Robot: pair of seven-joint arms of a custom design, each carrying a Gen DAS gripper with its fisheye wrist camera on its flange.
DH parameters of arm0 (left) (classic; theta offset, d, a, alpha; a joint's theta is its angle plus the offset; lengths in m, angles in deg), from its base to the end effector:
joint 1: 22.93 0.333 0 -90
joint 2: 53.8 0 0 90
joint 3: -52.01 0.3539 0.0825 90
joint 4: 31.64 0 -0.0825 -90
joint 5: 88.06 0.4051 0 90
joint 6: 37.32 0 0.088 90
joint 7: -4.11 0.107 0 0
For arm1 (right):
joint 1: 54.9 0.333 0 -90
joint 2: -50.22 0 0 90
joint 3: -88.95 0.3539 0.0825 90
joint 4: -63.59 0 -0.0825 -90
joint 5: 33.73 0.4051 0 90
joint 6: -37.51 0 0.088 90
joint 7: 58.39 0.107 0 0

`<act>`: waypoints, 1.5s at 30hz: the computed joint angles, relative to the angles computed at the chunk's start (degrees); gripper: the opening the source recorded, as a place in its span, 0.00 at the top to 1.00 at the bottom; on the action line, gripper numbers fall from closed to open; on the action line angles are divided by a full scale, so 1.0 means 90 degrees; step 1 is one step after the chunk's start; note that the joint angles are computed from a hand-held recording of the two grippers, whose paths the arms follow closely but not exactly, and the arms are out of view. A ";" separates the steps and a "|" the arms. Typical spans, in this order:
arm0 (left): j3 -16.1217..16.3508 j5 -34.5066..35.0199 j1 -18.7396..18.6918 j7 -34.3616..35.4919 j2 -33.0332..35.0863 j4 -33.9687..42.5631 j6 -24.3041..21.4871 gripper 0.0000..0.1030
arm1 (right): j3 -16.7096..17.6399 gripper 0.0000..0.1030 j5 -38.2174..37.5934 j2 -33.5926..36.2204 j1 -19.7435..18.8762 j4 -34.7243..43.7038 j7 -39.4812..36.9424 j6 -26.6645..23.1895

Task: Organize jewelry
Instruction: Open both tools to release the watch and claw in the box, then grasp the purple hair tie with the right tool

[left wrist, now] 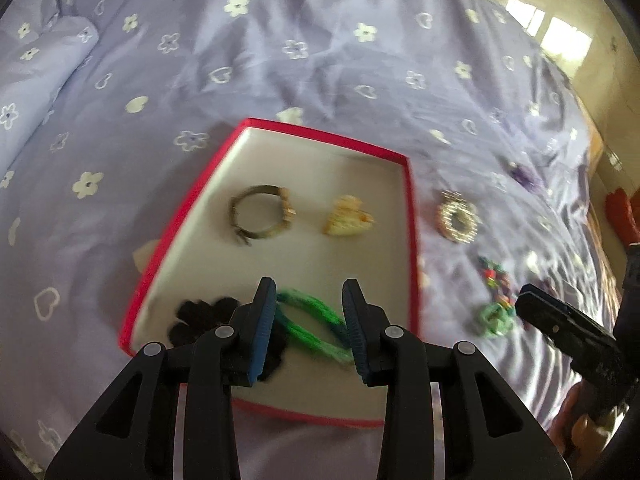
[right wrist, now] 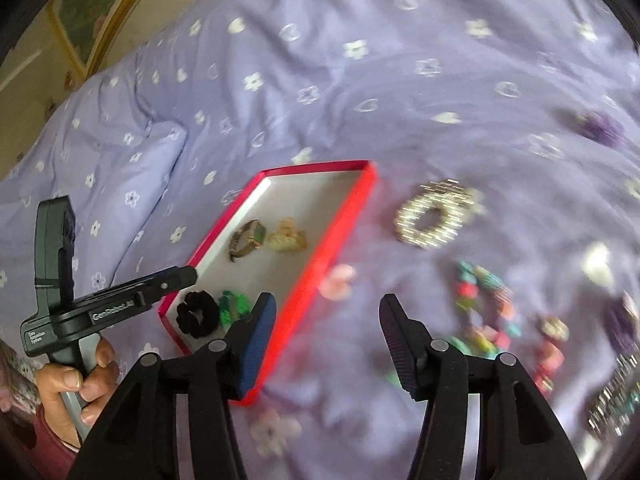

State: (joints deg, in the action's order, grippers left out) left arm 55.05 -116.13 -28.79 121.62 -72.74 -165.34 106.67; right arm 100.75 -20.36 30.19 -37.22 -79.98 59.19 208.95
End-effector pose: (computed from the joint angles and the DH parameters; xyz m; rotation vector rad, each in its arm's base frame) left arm 0.4940 -0.0181 0.5482 -1.7763 2.1777 -0.8756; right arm 0.4204 0.2278 0.5281 -1.5005 1.7685 -0.2223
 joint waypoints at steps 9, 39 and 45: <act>-0.0035 -0.0095 -0.0340 0.0046 -0.0547 -0.0355 -0.0295 0.66 | 0.0359 0.45 -0.0293 -0.1288 -0.0645 -0.0935 0.0750 -0.0381; -0.0510 -0.0448 -0.1245 0.0935 -0.0108 -0.0180 -0.0657 0.56 | -0.0101 0.45 -0.0804 -0.2374 -0.1522 -0.1861 0.0562 -0.1257; -0.0679 -0.0461 -0.1188 0.1004 0.0243 -0.0001 -0.0681 0.56 | -0.0323 0.45 -0.0843 -0.1761 -0.1506 -0.1544 0.0002 -0.1295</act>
State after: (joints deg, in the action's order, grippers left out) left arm 48.94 -120.28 -39.48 130.65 -70.55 -165.34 100.54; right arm 97.84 -27.95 14.34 -50.77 -93.88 59.20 197.29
